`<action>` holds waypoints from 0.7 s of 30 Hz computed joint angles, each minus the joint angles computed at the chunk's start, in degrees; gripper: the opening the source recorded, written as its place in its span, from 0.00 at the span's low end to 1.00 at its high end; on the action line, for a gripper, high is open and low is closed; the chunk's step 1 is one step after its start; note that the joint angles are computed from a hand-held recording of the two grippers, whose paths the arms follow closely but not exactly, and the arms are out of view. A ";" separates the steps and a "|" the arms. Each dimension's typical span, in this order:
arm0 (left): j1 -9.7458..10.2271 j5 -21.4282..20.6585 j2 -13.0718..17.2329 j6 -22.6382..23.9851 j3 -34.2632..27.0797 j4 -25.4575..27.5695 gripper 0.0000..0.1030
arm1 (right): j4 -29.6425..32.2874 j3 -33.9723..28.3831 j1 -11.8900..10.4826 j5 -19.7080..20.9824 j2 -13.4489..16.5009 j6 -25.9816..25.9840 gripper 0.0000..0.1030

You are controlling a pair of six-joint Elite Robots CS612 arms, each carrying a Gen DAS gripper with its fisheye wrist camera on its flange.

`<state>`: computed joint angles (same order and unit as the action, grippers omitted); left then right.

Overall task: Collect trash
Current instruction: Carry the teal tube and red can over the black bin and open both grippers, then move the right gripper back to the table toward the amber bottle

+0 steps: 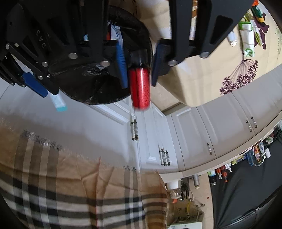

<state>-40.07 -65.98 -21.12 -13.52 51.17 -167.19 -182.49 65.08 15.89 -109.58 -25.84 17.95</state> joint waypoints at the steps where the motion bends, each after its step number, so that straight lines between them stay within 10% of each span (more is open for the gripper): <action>1: -0.01 0.15 0.09 -0.11 -0.12 0.15 0.49 | 0.43 -0.23 -0.09 -0.26 0.15 0.61 0.28; 21: 0.27 4.97 -8.45 -1.36 15.99 -9.60 0.67 | -1.79 5.36 2.15 0.52 -3.50 0.82 0.47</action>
<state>-39.80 -61.01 -29.58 -14.88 67.17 -176.79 -184.28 70.44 18.05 -109.06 -29.35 18.77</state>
